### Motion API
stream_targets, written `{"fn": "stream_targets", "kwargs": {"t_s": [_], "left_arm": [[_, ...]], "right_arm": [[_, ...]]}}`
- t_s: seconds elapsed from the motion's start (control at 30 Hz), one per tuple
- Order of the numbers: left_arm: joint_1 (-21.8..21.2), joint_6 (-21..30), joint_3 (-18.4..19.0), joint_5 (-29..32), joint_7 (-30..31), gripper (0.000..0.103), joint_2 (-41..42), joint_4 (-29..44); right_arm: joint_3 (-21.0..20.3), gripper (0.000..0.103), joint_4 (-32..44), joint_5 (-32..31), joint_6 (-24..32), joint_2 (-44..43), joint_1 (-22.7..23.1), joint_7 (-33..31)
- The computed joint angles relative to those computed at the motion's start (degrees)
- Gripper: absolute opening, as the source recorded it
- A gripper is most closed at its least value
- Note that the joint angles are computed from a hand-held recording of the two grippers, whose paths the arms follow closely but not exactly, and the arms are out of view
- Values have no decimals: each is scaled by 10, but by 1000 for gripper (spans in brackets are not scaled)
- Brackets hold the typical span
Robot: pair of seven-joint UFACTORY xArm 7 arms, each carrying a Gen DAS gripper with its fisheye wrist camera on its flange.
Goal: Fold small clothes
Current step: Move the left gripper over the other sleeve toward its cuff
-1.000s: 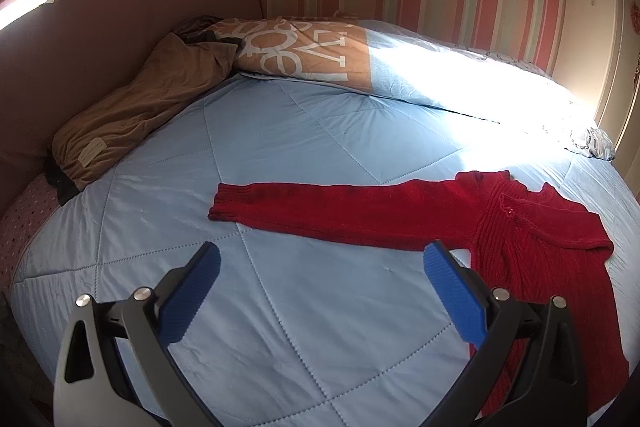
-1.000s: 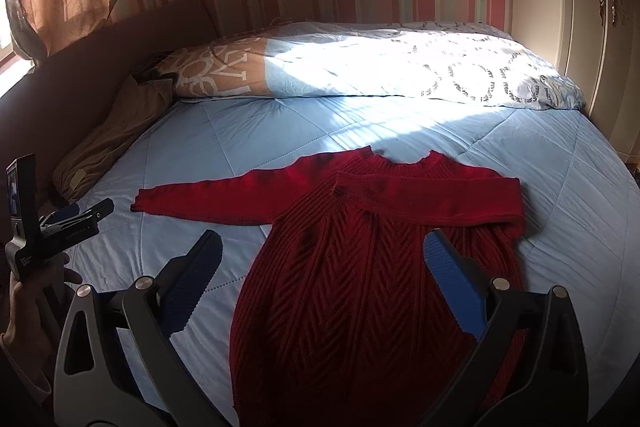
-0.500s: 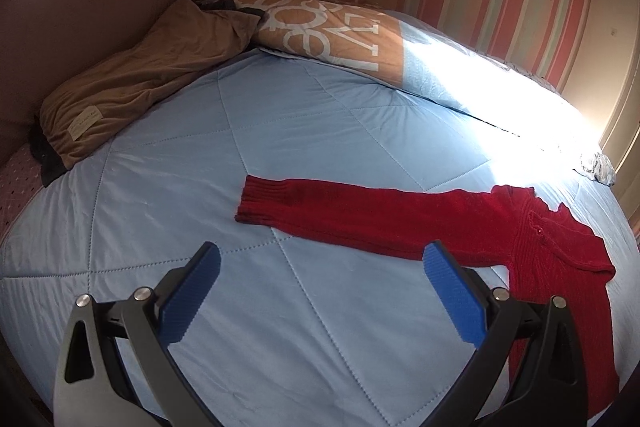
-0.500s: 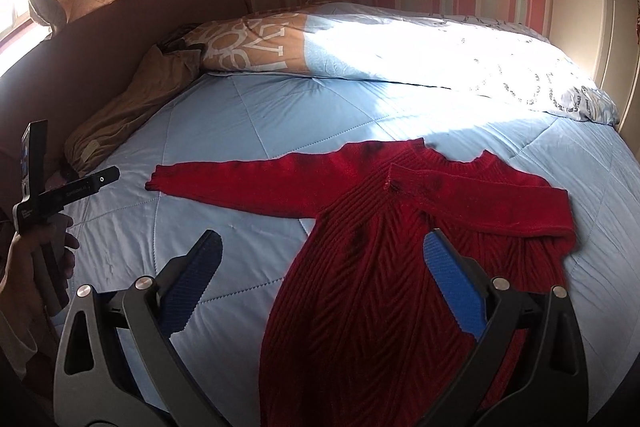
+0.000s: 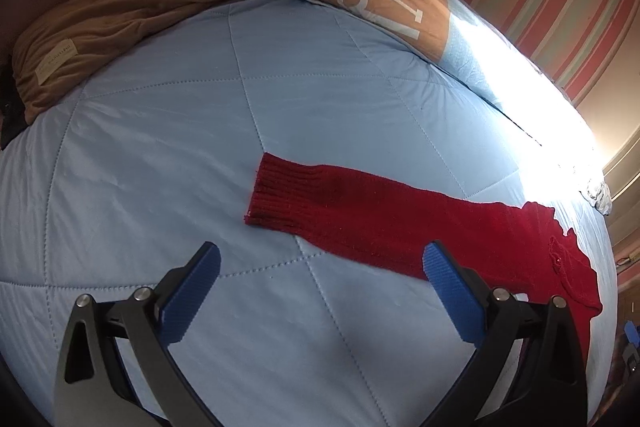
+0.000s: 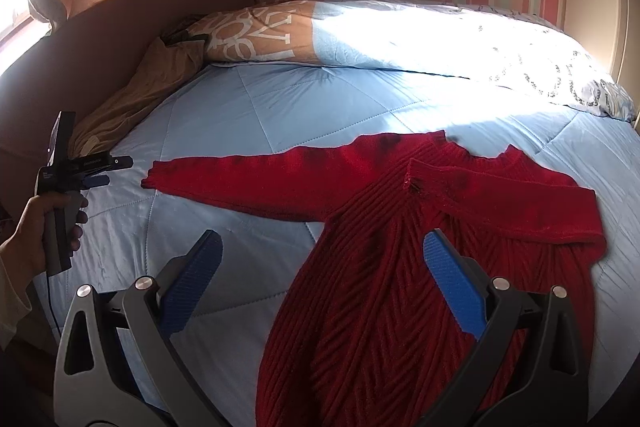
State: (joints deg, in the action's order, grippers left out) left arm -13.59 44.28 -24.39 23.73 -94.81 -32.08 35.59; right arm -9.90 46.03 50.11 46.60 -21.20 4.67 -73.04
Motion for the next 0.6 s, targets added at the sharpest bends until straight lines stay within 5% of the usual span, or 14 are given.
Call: {"fn": "stream_targets", "kwargs": {"t_s": [0.47,0.6], "left_arm": [[9,-32,37,13,39,102,50,-15],[18,-77,44,16,41,101,56,-30]], "right_arm": [[22,100,31,25,-29,77,-14,-19],[31,100,30,29,-34,81,-17,-22]]}}
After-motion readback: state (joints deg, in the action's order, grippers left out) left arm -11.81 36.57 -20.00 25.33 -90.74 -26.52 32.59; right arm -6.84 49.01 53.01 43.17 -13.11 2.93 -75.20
